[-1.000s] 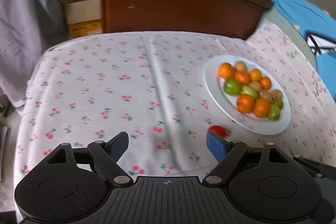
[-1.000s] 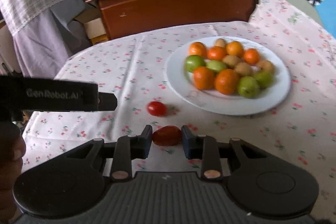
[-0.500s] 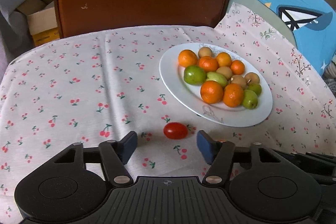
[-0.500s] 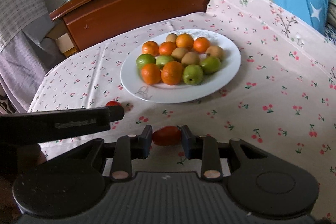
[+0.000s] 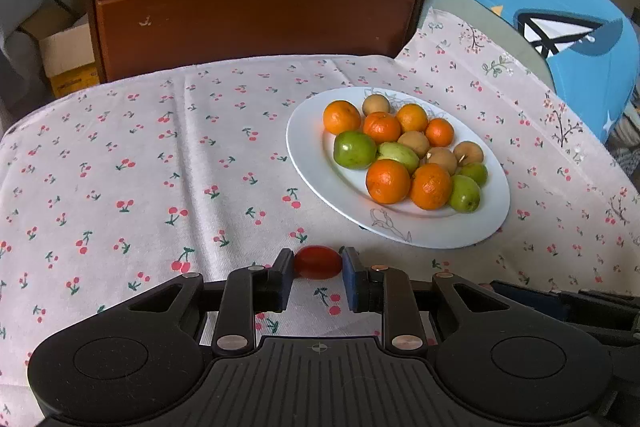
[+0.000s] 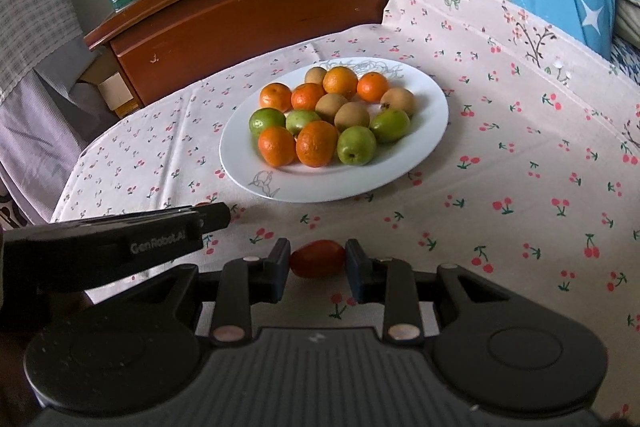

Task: Organize fruits
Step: 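Carry both held cherry tomatoes over the plate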

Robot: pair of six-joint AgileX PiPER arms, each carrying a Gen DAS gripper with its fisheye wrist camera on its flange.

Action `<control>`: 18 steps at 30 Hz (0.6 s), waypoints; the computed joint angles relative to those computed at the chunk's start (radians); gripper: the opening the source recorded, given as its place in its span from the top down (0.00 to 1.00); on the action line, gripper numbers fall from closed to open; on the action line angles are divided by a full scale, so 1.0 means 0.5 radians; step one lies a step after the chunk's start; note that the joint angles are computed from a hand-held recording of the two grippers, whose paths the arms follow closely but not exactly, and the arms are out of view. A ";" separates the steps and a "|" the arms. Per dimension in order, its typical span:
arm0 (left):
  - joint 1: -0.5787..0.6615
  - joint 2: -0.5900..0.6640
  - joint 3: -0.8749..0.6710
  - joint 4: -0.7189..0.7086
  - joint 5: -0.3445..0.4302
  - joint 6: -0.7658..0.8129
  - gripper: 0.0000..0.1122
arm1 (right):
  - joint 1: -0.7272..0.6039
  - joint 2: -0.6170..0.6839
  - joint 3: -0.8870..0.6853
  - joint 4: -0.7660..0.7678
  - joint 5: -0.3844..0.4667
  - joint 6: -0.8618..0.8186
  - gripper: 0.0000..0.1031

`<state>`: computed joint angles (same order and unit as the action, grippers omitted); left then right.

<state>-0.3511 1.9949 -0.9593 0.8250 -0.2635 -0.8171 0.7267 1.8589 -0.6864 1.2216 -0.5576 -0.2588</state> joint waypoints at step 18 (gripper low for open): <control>0.092 -0.241 -0.194 1.203 -0.194 -1.106 0.79 | -0.414 -0.488 0.023 -0.162 0.337 -0.084 0.71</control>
